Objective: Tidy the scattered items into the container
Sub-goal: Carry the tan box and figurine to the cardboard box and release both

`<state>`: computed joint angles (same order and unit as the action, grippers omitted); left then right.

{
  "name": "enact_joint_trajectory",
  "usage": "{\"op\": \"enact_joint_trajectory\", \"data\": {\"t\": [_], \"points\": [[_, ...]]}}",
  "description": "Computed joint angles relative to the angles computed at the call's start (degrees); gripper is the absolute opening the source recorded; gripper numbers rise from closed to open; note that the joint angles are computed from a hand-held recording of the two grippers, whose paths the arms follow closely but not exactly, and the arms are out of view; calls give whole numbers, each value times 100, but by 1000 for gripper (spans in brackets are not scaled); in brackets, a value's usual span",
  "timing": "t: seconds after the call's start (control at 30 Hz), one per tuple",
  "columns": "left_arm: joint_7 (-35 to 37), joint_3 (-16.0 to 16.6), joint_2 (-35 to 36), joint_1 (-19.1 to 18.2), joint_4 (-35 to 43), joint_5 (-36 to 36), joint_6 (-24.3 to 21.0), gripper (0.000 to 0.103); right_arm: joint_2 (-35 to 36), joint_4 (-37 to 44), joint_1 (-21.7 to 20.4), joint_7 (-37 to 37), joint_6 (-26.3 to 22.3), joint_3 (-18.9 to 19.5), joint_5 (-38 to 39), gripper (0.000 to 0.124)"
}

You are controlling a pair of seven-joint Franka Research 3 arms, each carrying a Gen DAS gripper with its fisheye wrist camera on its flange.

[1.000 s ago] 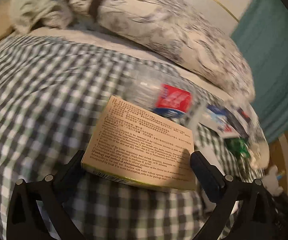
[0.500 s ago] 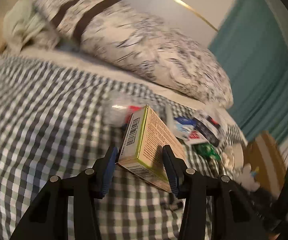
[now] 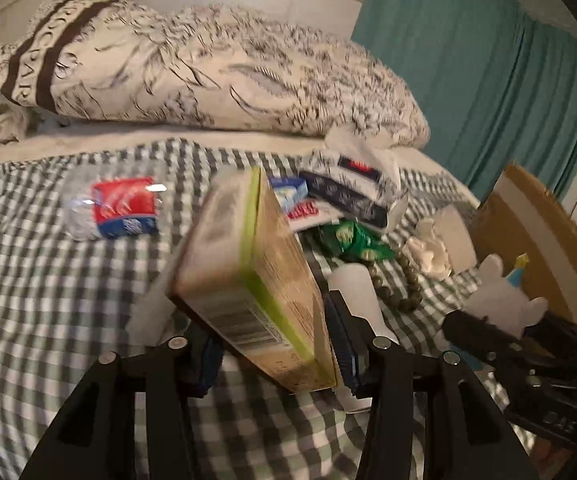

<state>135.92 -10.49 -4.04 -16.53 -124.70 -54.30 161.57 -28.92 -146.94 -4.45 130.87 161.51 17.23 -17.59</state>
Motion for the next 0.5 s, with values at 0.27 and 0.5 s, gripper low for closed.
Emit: {"op": "enact_joint_trajectory", "data": {"t": [0.27,0.5], "points": [[-122,-95,-243,-172,-311,349,829,33,-279,-274,-21,-204,-26,-96,89,55],[-2163,-344,-1029,191,-737,2698,597,33,-882,-420,68,-422,-252,-156,333,55]]}}
